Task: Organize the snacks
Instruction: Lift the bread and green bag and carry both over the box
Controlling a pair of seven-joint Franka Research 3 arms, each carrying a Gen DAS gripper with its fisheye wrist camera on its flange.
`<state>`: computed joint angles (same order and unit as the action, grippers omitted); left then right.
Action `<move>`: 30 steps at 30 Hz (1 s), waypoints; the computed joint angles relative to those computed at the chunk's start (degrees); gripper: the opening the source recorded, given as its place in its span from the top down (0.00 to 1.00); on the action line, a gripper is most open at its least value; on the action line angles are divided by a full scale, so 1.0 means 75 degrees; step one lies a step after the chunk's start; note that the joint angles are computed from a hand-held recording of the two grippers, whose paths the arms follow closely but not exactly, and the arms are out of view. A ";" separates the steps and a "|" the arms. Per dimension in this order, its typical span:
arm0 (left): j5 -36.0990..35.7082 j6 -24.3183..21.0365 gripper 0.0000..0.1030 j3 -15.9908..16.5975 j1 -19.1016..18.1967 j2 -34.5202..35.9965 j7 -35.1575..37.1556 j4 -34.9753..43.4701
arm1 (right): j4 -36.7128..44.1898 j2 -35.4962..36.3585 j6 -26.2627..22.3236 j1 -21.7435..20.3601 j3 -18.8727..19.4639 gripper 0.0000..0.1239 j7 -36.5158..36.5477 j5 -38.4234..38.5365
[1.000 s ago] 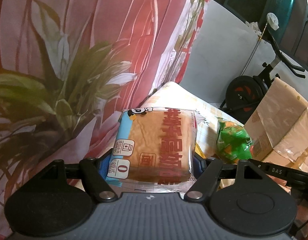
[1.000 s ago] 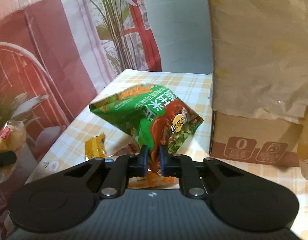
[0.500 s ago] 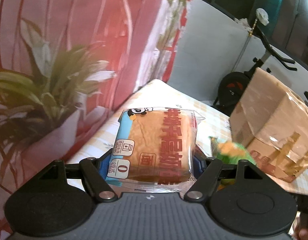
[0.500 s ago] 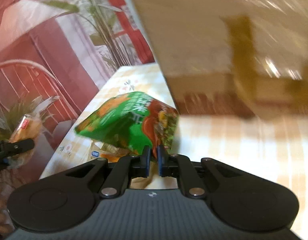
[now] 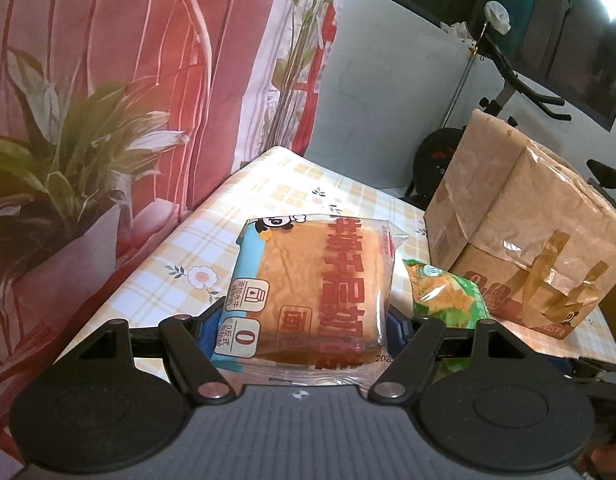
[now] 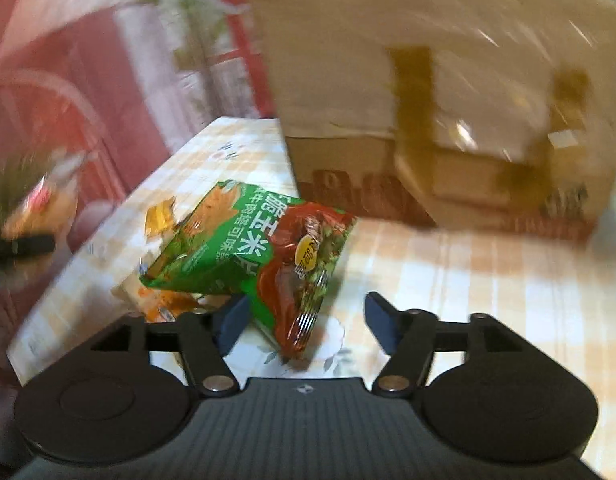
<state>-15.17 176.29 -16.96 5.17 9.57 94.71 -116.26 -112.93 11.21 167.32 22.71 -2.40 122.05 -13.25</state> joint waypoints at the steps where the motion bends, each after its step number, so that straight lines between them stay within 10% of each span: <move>1: -0.0079 -0.0003 0.25 -0.0055 0.0050 0.0003 0.0063 -0.0001 | 0.0005 0.0013 -0.0013 0.0047 -0.0063 0.36 -0.0128 -0.0275; 15: -0.0501 -0.0150 0.25 0.0027 0.0028 -0.0032 0.0027 0.0070 | 0.1193 0.1065 0.0181 -0.1341 0.1642 0.31 -0.6524 0.2114; 30: 0.0743 -0.0259 0.25 0.0502 -0.0372 0.0071 -0.1235 0.0143 | 0.2805 0.2193 -0.0632 -0.0890 0.1294 0.22 -0.8953 0.3661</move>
<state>-9.59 174.35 -13.19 2.38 10.11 85.44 -115.18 -91.90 27.65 162.58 16.04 7.31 54.90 14.21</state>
